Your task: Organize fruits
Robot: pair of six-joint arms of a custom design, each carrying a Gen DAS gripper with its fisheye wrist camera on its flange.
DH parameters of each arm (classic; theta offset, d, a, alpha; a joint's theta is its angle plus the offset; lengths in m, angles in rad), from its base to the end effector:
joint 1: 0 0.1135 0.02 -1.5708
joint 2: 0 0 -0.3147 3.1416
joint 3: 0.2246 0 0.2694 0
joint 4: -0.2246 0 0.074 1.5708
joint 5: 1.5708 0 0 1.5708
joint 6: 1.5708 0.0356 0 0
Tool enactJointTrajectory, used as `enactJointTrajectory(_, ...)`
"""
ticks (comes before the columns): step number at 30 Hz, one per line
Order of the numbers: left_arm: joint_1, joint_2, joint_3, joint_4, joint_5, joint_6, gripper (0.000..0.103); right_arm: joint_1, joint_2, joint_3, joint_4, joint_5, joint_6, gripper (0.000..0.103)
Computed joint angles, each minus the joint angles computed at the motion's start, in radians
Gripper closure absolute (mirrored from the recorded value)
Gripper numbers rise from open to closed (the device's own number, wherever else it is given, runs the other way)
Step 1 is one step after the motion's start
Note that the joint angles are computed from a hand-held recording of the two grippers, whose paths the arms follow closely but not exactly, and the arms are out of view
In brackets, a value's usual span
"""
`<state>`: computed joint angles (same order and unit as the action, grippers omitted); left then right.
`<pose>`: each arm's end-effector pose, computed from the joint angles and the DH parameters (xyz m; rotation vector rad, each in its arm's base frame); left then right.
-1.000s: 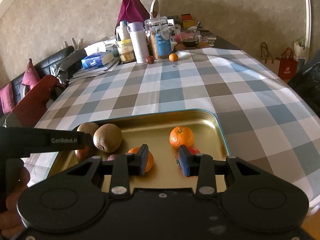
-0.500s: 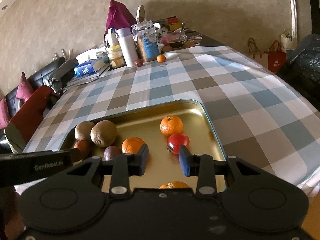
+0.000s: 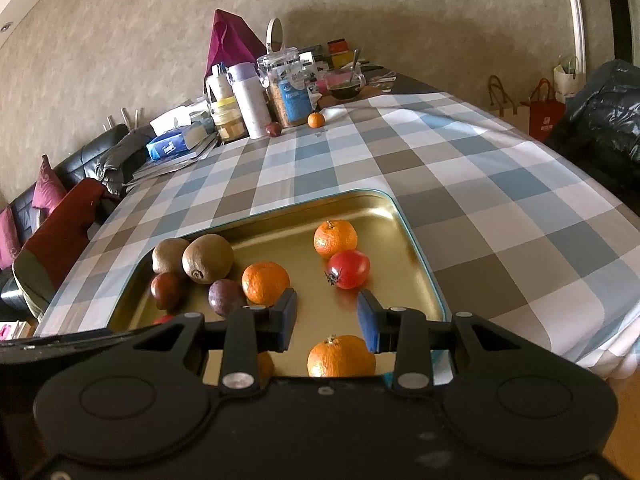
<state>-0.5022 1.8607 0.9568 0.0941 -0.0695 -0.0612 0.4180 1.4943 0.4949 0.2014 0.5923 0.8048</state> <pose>0.3475 -0.1880 0.1665 0.4895 2.3353 -0.1856 0.2464 0.0877 0.1647 0.6878 2.0971 -0.0357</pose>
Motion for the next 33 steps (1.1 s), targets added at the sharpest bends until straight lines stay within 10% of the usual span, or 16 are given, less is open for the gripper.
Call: enactJointTrajectory(33,-0.007,-0.090,-0.153,0.098,-0.048,-0.033,0.044,0.168,-0.024,0.003,-0.147,0.154,0.096,0.066)
